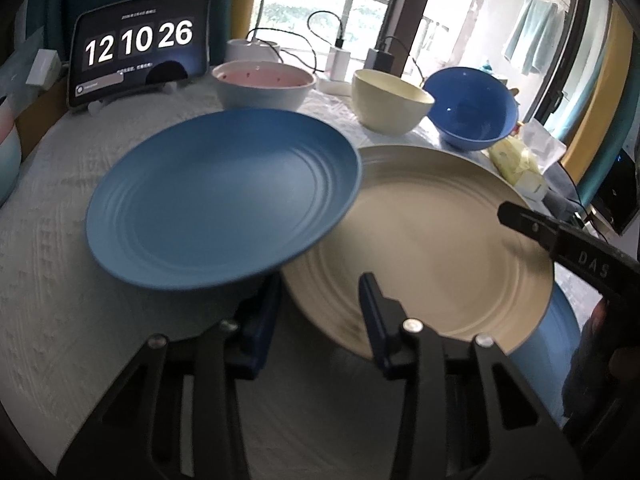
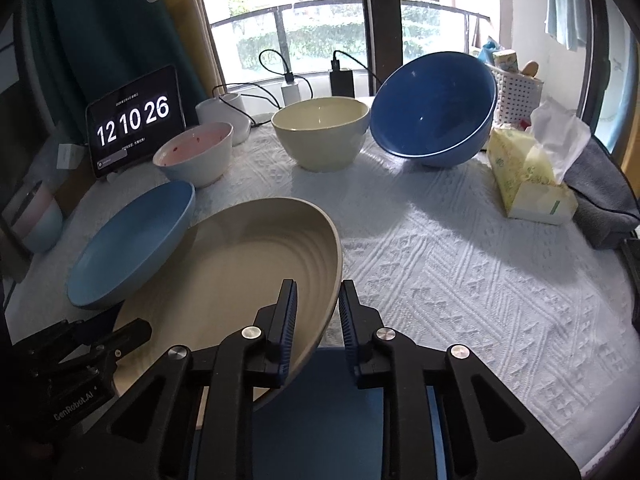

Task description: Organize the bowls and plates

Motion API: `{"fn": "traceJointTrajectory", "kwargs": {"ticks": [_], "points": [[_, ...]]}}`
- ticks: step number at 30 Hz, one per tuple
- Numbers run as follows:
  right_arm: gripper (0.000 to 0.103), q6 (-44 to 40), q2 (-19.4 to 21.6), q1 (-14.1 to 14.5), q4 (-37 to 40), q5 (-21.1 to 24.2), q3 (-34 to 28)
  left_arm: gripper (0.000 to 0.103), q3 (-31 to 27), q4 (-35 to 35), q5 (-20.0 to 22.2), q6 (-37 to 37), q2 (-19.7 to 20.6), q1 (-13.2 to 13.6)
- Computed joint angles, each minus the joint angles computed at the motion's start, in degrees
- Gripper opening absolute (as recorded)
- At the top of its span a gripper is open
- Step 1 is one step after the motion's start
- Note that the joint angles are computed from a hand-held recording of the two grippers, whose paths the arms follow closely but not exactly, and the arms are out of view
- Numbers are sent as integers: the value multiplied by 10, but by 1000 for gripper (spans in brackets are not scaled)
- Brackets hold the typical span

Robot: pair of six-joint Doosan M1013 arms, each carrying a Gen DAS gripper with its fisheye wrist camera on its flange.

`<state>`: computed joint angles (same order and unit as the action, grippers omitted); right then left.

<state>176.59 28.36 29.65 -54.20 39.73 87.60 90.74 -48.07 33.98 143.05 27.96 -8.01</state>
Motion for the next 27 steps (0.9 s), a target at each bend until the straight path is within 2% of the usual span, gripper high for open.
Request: {"fn": "traceJointTrajectory", "kwargs": {"ticks": [12,20,27], "points": [[23,61,-24,17,-55,35,26,41,28,-74,2,97,-23,1],[23,112,-46,34,-92,60,55,41,61,-142,-9,191,-50,-1],[23,159,-64,50,-117,84,79,41,83,-169,-1,240,-68,-2]]}}
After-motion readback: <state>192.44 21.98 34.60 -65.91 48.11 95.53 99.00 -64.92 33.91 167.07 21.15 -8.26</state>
